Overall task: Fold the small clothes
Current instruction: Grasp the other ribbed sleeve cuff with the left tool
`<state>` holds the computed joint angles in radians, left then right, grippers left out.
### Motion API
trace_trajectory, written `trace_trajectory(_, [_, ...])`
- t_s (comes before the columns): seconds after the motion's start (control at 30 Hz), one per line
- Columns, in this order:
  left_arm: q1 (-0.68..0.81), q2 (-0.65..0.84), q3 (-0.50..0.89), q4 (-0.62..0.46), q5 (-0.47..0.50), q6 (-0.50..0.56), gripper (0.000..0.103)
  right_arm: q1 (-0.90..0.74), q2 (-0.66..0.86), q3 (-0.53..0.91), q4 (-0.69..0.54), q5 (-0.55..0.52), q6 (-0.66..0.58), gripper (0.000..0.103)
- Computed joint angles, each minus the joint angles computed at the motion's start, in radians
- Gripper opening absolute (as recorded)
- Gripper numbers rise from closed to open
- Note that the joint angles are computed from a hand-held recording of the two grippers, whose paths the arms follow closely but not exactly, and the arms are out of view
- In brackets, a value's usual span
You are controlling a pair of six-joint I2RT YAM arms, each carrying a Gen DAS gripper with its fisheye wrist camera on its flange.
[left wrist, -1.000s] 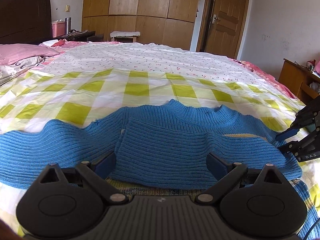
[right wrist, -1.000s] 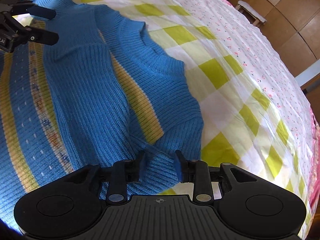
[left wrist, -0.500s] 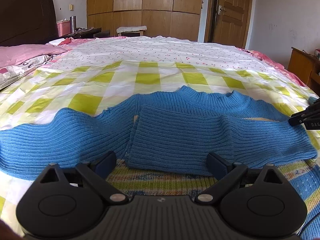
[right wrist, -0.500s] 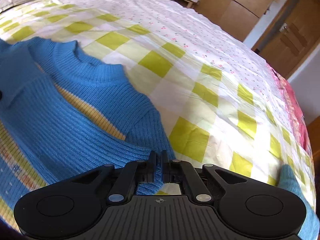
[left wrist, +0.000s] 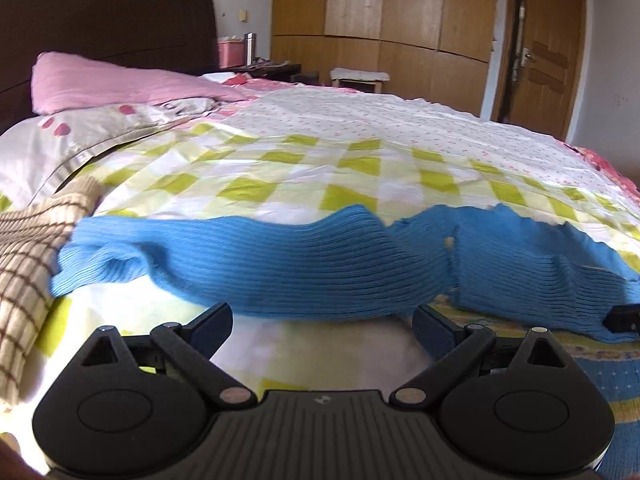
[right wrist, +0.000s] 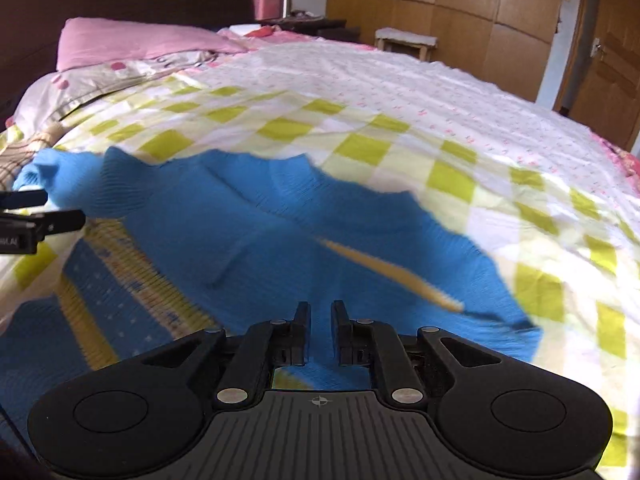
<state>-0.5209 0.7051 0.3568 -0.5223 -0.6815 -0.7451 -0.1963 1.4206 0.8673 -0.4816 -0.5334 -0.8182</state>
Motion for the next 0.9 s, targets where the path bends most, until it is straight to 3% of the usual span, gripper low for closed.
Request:
trace_trajectory(0.1, [0.152,-0.168,-0.038,-0.084,0.055,0.048,0.099,0.048,-0.066,-0.083,0.072,0.041,0.034,0.012])
trace_trajectory(0.2, [0.361,-0.302,-0.059,-0.108,0.152,0.152,0.097,0.042,-0.08,-0.06,0.01,-0.004,0.073,0.012])
trace_trajectory(0.3, [0.685,-0.369,-0.077,-0.069,0.386,0.257,0.091,0.052,-0.127,-0.08,0.003,-0.019,0.09,0.013])
trace_trajectory(0.4, [0.951,-0.336,-0.093,0.018,0.639,0.27,0.087,0.077,-0.163,-0.099,-0.007,-0.033,0.119,0.013])
trace_trajectory(0.47, [0.982,-0.273,-0.095,0.081,0.68,0.254,0.086,0.093,-0.178,-0.108,-0.013,-0.04,0.137,0.013])
trace_trajectory(0.7, [0.933,-0.052,-0.097,0.287,0.677,0.14,0.084,0.142,-0.218,-0.136,-0.012,-0.054,0.179,0.013])
trace_trajectory(0.83, [0.974,0.069,-0.084,0.369,0.73,0.103,0.045,0.115,-0.225,-0.139,-0.028,-0.08,0.176,0.013])
trace_trajectory(0.9, [0.994,0.125,-0.079,0.4,0.735,0.087,0.037,0.091,-0.229,-0.142,-0.037,-0.097,0.17,0.013])
